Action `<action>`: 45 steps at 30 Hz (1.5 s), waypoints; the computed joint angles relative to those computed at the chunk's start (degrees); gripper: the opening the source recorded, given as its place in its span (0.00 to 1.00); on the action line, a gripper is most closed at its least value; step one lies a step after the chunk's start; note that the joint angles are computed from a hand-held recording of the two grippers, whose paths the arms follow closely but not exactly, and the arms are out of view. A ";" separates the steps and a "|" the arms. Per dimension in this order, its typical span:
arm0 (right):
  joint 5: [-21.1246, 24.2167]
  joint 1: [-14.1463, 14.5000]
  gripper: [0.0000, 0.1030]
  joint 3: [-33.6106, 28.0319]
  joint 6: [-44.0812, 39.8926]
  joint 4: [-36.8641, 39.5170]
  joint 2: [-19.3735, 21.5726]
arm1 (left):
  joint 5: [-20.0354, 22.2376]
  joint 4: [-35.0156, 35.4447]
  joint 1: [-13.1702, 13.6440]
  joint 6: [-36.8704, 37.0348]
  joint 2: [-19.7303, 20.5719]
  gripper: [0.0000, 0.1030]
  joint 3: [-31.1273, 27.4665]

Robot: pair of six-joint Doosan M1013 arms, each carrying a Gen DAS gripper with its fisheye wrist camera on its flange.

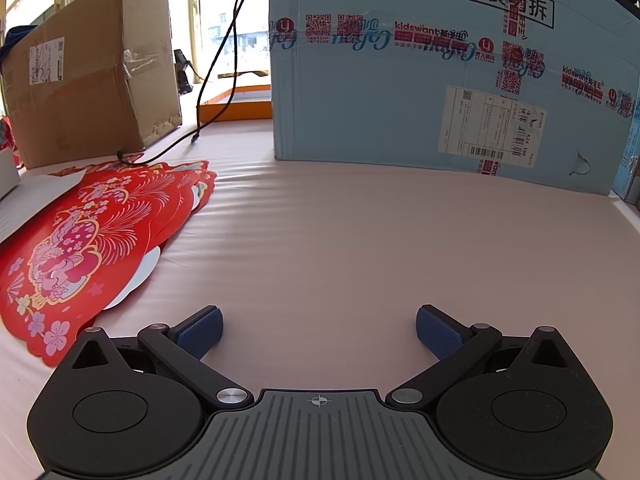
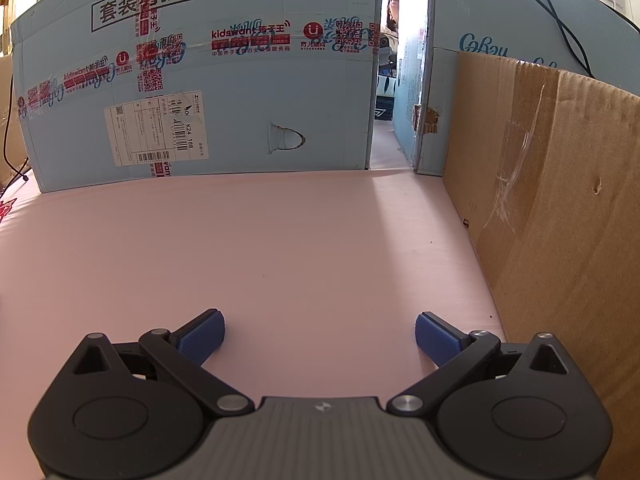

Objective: Fold shopping bag

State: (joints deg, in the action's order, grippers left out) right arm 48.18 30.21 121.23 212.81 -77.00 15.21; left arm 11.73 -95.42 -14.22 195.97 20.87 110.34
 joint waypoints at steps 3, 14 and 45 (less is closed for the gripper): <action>0.08 0.07 1.00 -0.10 -0.08 0.10 0.05 | -0.04 -0.09 -0.05 0.04 -0.04 1.00 0.04; -0.10 -0.16 1.00 0.73 -0.01 -0.12 -0.66 | 0.12 0.47 0.04 -0.40 0.07 1.00 -0.13; -0.10 -0.09 1.00 0.88 1.69 -1.61 0.13 | 0.16 0.78 0.09 -0.68 0.02 1.00 -0.11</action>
